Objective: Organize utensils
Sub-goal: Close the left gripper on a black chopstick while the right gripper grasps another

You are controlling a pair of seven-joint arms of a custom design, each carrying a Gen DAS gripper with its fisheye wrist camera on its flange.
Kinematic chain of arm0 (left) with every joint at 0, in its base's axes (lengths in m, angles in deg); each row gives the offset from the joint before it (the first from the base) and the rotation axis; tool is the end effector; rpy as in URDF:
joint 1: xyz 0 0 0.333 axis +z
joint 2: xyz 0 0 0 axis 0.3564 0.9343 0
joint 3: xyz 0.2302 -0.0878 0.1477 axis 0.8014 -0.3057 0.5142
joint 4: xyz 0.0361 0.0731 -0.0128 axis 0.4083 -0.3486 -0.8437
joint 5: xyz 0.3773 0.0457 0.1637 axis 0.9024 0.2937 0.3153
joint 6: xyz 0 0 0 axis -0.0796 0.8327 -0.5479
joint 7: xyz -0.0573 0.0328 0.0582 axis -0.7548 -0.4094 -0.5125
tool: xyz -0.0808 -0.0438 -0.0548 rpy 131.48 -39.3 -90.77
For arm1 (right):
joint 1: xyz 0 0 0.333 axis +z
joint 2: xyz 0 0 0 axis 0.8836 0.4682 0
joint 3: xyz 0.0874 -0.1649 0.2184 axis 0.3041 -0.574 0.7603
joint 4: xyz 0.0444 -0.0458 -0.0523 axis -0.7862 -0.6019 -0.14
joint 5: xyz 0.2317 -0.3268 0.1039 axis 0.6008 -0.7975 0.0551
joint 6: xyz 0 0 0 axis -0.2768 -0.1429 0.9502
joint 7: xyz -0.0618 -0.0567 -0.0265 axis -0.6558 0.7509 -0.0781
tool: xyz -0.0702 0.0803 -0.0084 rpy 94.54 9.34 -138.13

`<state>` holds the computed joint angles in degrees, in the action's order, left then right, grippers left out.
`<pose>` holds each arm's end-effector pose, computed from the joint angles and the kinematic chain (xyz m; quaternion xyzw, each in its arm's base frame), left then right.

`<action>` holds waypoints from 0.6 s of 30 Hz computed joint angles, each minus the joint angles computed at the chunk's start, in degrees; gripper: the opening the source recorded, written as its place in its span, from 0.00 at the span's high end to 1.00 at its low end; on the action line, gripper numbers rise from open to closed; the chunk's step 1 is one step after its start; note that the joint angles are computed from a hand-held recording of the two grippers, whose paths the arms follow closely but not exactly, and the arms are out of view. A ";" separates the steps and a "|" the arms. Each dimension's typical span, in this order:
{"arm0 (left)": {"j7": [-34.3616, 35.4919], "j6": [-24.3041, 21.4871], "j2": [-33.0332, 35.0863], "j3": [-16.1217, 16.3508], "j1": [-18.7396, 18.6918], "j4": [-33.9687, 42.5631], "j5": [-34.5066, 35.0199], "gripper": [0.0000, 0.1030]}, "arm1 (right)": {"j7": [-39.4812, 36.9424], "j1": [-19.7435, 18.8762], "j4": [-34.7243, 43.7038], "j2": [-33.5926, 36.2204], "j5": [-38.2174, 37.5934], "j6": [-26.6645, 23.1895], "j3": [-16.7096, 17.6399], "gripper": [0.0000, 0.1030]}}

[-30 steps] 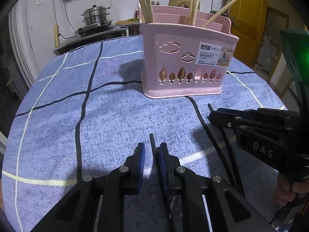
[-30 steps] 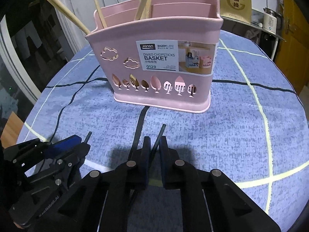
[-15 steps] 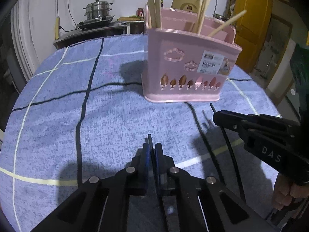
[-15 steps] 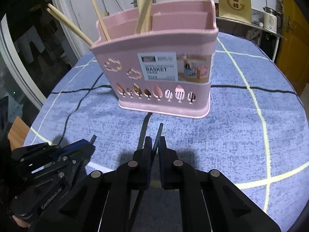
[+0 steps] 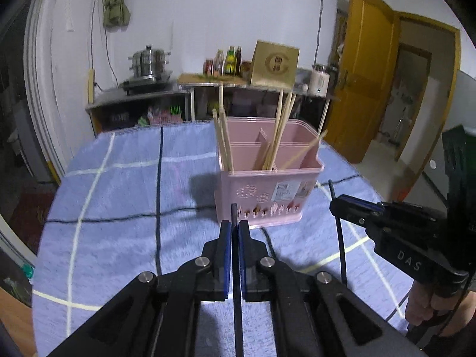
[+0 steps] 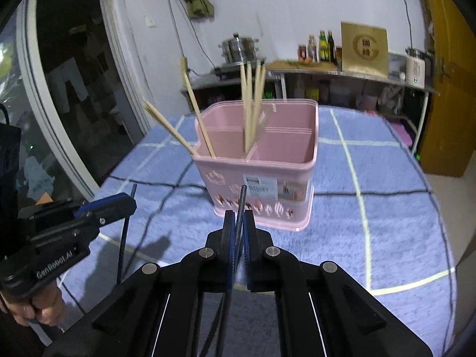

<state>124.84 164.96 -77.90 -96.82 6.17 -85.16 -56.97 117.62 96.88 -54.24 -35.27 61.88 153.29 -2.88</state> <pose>0.4452 -0.3076 0.5931 -0.6257 0.6539 -0.3424 0.2524 0.4647 0.4664 0.5763 -0.7422 0.5038 -0.1476 0.4167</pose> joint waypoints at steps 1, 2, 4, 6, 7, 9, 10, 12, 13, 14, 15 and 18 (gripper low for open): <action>-0.19 0.01 -0.69 -0.05 0.12 0.14 0.31 0.96 | 0.37 0.06 -0.21 -0.54 -0.56 0.40 -0.08 0.96; -0.21 -0.07 -1.01 -0.08 0.18 0.35 0.43 0.96 | 0.99 0.09 -0.44 -1.18 -1.50 0.77 -0.13 0.96; -0.30 -0.01 -1.83 -0.14 0.30 0.60 0.64 0.96 | 2.20 0.12 0.05 -1.25 -3.09 1.20 -0.04 0.96; -0.34 -0.07 -2.39 -0.26 0.44 0.93 0.84 0.96 | 3.41 0.07 0.21 -1.47 -4.54 1.77 0.09 0.96; -0.21 -0.13 -2.52 -0.23 0.46 1.10 0.78 0.96 | 3.74 0.01 0.07 -1.78 -5.01 2.17 0.13 0.96; -0.17 -0.28 -2.78 -0.35 0.56 1.38 0.84 0.96 | 4.56 -0.14 -0.33 -2.29 -6.09 2.90 0.27 0.96; -0.20 -0.34 -2.86 -0.44 0.61 1.47 0.91 0.96 | 5.25 -0.21 -0.46 -2.58 -6.95 3.06 0.32 0.96; -0.01 -0.31 -2.97 -0.43 0.59 1.65 0.86 0.96 | 6.16 -0.46 -0.83 -3.03 -8.08 3.62 0.57 0.96; -0.04 -0.42 -3.07 -0.53 0.66 1.84 0.98 0.96 | 6.31 -0.68 -1.27 -3.46 -8.34 4.01 0.63 0.96; 0.10 -0.49 -3.55 -0.48 0.52 1.63 0.82 0.96 | 6.78 -0.85 -1.30 -3.64 -8.97 4.17 0.77 0.96; 0.23 -0.40 -3.65 -0.47 0.51 1.70 0.77 0.96 | 6.79 -1.07 -1.82 -4.14 -9.01 4.43 0.89 0.96; 0.32 -0.40 -4.04 -0.66 0.54 1.91 0.84 0.96 | 7.21 -1.70 -2.29 -4.85 -9.56 4.80 1.42 0.96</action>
<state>125.16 164.56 -81.94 -97.48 6.71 -83.25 -56.12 124.83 95.18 -56.54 -40.12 52.31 158.09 -1.46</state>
